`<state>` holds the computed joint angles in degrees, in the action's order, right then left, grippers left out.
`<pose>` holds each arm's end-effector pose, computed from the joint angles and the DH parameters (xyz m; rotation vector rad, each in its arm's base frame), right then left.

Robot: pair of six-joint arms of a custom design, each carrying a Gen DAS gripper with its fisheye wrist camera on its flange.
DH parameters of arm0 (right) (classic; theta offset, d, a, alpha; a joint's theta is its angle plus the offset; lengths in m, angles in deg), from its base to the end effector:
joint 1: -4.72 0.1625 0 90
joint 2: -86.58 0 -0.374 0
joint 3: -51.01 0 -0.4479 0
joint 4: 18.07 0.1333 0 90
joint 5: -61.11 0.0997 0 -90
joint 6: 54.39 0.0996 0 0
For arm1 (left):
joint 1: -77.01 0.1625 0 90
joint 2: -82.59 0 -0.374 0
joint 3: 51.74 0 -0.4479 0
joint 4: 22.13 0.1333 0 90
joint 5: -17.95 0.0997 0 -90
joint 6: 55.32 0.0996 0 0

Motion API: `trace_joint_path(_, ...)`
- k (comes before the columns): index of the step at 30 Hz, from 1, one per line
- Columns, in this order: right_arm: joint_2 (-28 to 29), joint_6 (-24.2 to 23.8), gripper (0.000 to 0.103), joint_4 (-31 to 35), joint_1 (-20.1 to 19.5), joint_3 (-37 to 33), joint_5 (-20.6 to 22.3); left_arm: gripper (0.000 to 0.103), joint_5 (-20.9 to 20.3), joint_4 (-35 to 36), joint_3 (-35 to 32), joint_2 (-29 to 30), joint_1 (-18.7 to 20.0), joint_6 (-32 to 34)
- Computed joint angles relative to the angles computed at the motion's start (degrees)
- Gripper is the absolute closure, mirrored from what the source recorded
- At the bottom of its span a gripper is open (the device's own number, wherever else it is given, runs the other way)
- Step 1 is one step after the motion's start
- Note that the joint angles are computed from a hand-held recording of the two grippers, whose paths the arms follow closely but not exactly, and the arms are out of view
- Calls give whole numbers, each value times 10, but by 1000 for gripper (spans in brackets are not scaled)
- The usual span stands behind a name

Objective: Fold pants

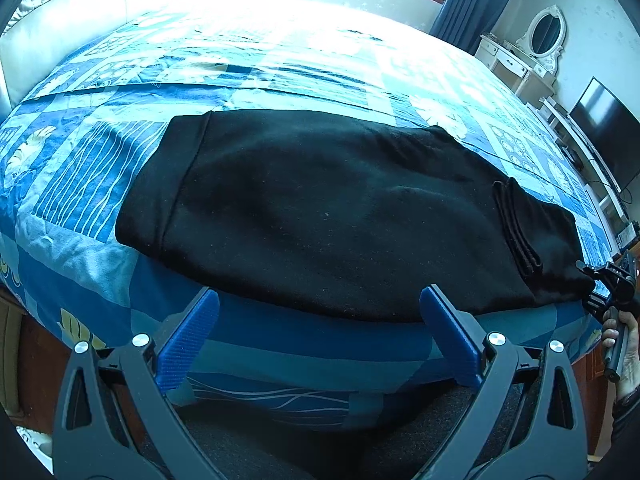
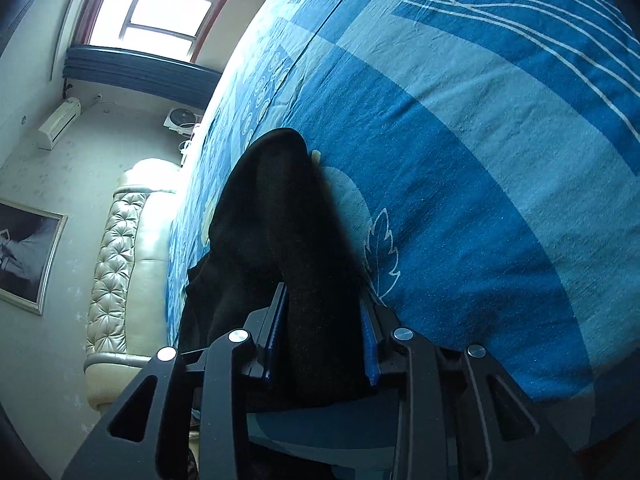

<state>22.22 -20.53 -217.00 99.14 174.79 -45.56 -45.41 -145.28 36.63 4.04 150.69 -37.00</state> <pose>0.1450 -0.5174 0.1279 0.8952 2.6622 -1.3554 -0.0097 -0.6665 0.4104 0.6585 2.5425 -0.5307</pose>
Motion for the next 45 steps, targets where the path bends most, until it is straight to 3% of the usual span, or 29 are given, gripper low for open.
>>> trace_joint_path(19,12,-5,77,-21,10,0,-24,3,9,-17,8,-5,-4,13)
trace_joint_path(28,9,4,66,-54,17,12,-26,3,13,-22,13,-6,-6,21)
trace_joint_path(30,5,2,61,-35,33,7,-57,3,14,-23,14,-6,-6,23)
trace_joint_path(34,24,-24,61,-4,96,-30,-217,3,16,-22,12,-4,-5,24)
trace_joint_path(37,48,-66,55,-37,131,-57,-263,3,16,-19,7,-1,-3,18)
trace_joint_path(39,62,-86,45,-58,142,-71,-248,3,14,-14,3,1,-1,13)
trace_joint_path(45,102,-93,44,8,142,-122,-127,3,8,0,-17,11,7,1)
